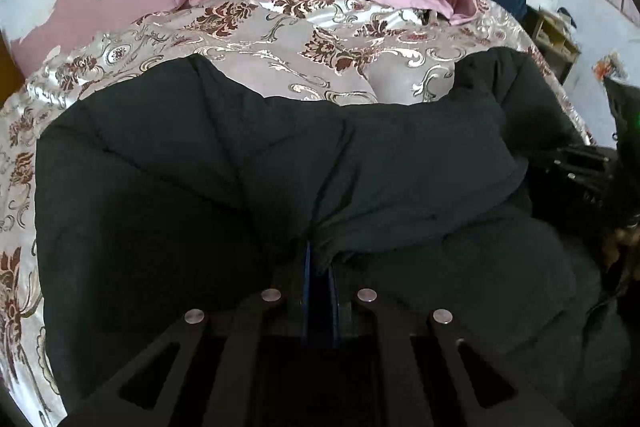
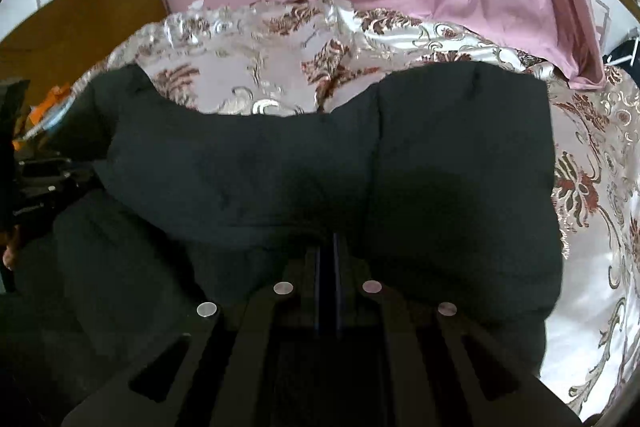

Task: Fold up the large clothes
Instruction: 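Lift the hem with both grippers and fold it toward the collar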

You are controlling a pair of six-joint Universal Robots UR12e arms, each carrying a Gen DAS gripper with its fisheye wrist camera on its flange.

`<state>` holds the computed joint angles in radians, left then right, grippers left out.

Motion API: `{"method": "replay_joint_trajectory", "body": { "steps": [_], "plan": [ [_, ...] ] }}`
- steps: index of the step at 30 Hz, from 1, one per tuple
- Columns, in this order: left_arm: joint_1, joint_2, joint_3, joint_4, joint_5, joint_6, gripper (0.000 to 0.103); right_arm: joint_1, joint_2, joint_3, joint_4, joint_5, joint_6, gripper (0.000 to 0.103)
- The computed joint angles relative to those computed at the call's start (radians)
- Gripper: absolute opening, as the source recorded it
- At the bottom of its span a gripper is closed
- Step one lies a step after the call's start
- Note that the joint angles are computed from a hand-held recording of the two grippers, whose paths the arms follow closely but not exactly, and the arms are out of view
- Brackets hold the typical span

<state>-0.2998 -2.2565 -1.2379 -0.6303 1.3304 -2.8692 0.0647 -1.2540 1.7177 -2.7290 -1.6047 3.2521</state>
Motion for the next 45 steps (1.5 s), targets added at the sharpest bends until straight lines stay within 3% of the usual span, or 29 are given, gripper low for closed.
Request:
{"method": "replay_joint_trajectory", "body": {
  "steps": [3, 7, 10, 12, 14, 16, 18, 22, 24, 25, 27, 30, 33, 35, 40, 45],
  "plan": [
    [-0.001, 0.014, -0.013, 0.023, 0.005, 0.016, 0.011, -0.002, -0.005, -0.002, 0.009, 0.012, 0.002, 0.007],
    [0.019, 0.048, -0.045, 0.049, -0.076, 0.014, 0.013, -0.017, -0.039, 0.015, -0.006, 0.067, 0.015, 0.015],
    [0.035, 0.083, -0.091, 0.114, -0.145, 0.060, 0.013, -0.032, -0.076, 0.045, -0.067, 0.121, -0.005, 0.028],
    [0.038, 0.093, -0.106, 0.162, -0.155, 0.075, 0.013, -0.036, -0.096, 0.059, -0.116, 0.134, -0.023, 0.036],
    [0.043, 0.093, -0.104, 0.209, -0.190, 0.046, 0.013, -0.033, -0.101, 0.055, -0.147, 0.112, -0.016, 0.039],
    [0.043, 0.073, -0.071, 0.241, -0.217, -0.013, 0.019, -0.034, -0.090, 0.030, -0.155, 0.108, 0.014, 0.040],
    [0.037, 0.042, -0.022, 0.250, -0.216, -0.075, 0.035, -0.035, -0.062, -0.009, -0.153, 0.117, 0.056, 0.040],
    [0.029, -0.032, 0.108, 0.118, -0.267, -0.139, 0.036, -0.038, 0.005, -0.090, -0.091, 0.178, 0.110, 0.037],
    [0.027, -0.056, 0.146, 0.036, -0.300, -0.113, 0.036, -0.043, 0.033, -0.121, -0.036, 0.245, 0.100, 0.021],
    [0.024, -0.064, 0.161, -0.018, -0.306, -0.067, 0.034, -0.040, 0.042, -0.133, -0.005, 0.256, 0.083, 0.020],
    [0.018, -0.069, 0.173, -0.121, -0.296, 0.054, 0.021, -0.033, 0.058, -0.156, 0.084, 0.285, 0.003, 0.019],
    [0.003, -0.071, 0.185, -0.298, -0.227, 0.255, 0.011, -0.018, 0.069, -0.182, 0.233, 0.281, -0.135, 0.019],
    [-0.015, -0.083, 0.200, -0.381, -0.138, 0.335, 0.009, -0.007, 0.081, -0.211, 0.372, 0.249, -0.231, 0.019],
    [-0.020, -0.096, 0.218, -0.385, -0.108, 0.305, 0.006, -0.001, 0.096, -0.228, 0.427, 0.230, -0.254, 0.018],
    [-0.030, -0.164, 0.313, -0.444, -0.066, 0.152, 0.004, 0.006, 0.137, -0.252, 0.402, 0.202, -0.168, 0.017],
    [-0.029, -0.182, 0.315, -0.414, -0.077, 0.119, 0.004, 0.020, 0.174, -0.253, 0.338, 0.158, -0.128, 0.016]
  ]
}}
